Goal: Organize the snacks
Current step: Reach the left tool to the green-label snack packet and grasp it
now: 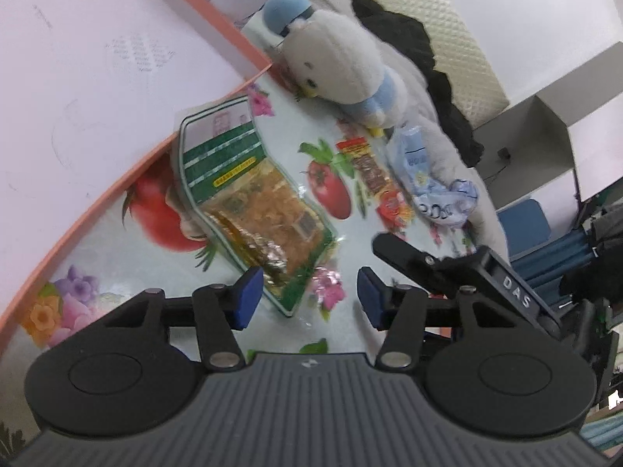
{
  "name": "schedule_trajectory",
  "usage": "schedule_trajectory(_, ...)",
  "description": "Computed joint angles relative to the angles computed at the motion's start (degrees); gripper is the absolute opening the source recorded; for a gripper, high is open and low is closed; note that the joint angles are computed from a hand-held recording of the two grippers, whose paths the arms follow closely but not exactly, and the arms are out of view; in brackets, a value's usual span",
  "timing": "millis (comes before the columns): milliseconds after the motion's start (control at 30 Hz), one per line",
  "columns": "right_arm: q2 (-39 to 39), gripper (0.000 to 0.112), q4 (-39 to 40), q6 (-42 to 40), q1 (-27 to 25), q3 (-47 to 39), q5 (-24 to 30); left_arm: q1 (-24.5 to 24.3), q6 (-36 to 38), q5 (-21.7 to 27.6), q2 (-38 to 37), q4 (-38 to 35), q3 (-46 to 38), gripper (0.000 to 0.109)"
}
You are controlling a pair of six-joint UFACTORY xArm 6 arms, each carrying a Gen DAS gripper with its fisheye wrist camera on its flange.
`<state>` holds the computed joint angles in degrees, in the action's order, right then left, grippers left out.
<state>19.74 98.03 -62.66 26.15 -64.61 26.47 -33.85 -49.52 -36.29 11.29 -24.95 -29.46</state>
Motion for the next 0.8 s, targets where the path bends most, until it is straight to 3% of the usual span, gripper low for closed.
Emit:
schedule_trajectory(67, 1.5, 0.075, 2.4, -1.0, -0.7, -1.0, 3.1, -0.2, 2.2, 1.0, 0.6, -2.2, -0.4, 0.05)
schedule_trajectory(233, 3.9, 0.072, 0.9, 6.4, -3.0, -3.2, 9.9, 2.9, -5.7, -2.6, 2.3, 4.5, 1.3, 0.033)
schedule_trajectory(367, 5.9, 0.056, -2.1, 11.2, -3.9, -5.0, 14.4, 4.3, -10.1, -5.2, 3.3, 7.8, 2.5, 0.021)
schedule_trajectory(433, 6.7, 0.043, -4.1, 13.5, -3.8, -5.7, 15.8, 5.0, -12.1, -6.2, 3.7, 9.4, 3.0, 0.015)
schedule_trajectory(467, 7.0, 0.038, -5.2, 14.6, -3.6, -6.0, 15.9, 5.5, -13.6, -7.2, 4.1, 10.5, 3.3, 0.015)
schedule_trajectory(533, 6.7, 0.015, -7.7, 16.4, -2.6, -5.7, 13.9, 6.1, -15.9, -8.8, 4.4, 12.1, 3.8, 0.015)
schedule_trajectory(700, 4.1, 0.011, -5.5, 16.1, -2.2, -3.5, 11.7, 6.7, -22.0, -13.2, 5.0, 15.1, 5.3, 0.021)
schedule_trajectory(800, 2.1, 0.01, -3.8, 16.7, -2.8, -1.5, 11.9, 8.6, -31.8, -21.3, 8.4, 19.3, 5.8, 0.034)
